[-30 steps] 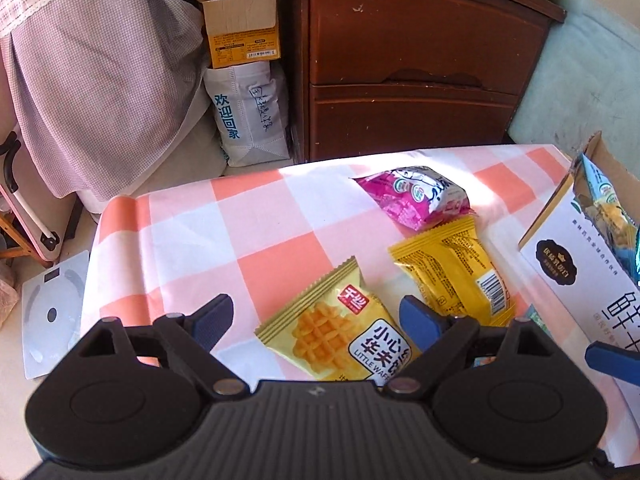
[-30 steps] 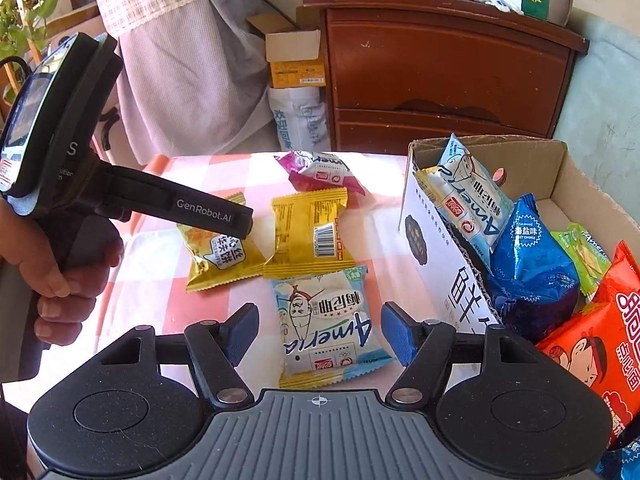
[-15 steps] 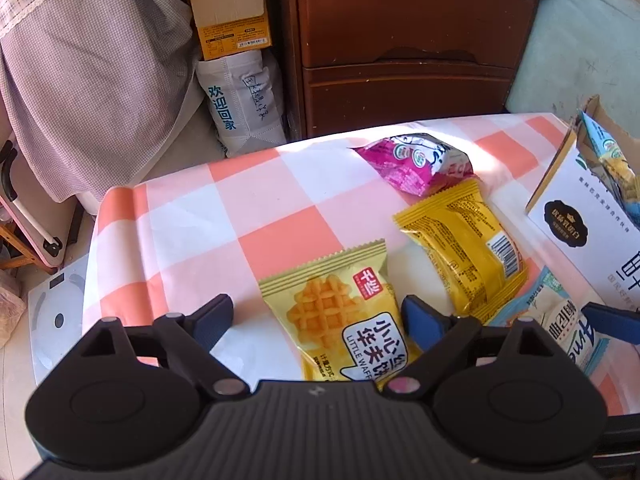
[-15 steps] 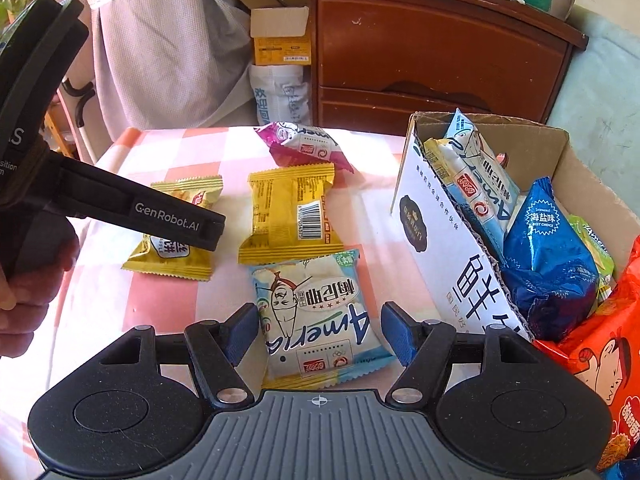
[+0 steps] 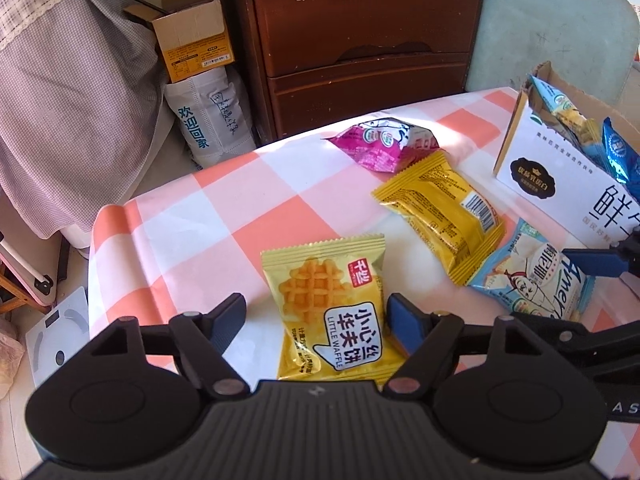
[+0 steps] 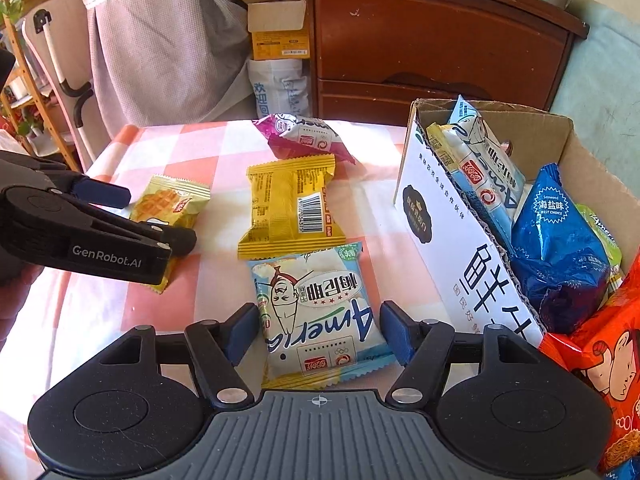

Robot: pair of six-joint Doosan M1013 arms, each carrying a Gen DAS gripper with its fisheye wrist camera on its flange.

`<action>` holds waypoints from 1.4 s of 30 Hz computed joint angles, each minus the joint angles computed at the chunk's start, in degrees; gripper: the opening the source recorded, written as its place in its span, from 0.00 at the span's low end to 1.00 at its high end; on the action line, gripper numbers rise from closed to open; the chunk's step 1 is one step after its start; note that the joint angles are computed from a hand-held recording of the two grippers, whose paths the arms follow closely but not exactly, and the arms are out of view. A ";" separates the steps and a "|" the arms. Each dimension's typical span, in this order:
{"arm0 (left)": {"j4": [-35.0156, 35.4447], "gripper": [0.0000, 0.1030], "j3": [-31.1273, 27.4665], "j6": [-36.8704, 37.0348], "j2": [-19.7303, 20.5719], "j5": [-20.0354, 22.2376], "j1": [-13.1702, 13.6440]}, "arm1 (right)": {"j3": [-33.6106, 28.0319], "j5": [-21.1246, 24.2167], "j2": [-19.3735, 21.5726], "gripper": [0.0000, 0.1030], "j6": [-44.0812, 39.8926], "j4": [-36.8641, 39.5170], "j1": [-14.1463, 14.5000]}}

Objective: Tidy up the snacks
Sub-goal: 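Grasp white Ameria packet with right tool while left tool grasps yellow waffle packet, then lift and carry Ameria and waffle packets over the box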

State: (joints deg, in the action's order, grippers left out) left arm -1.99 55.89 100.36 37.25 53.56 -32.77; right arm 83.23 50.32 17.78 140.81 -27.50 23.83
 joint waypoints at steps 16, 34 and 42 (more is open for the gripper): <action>-0.07 0.48 3.57 5.92 -2.26 -3.74 -0.08 | 0.37 -1.47 -0.45 0.48 0.96 -0.44 0.14; 4.75 0.47 5.82 -0.01 -4.86 -9.42 -0.39 | 0.98 -6.51 -2.61 0.48 6.03 -6.60 0.97; 5.56 0.47 6.25 -2.97 -5.67 -11.59 -1.08 | 1.70 -7.18 -3.54 0.48 8.60 -9.10 1.08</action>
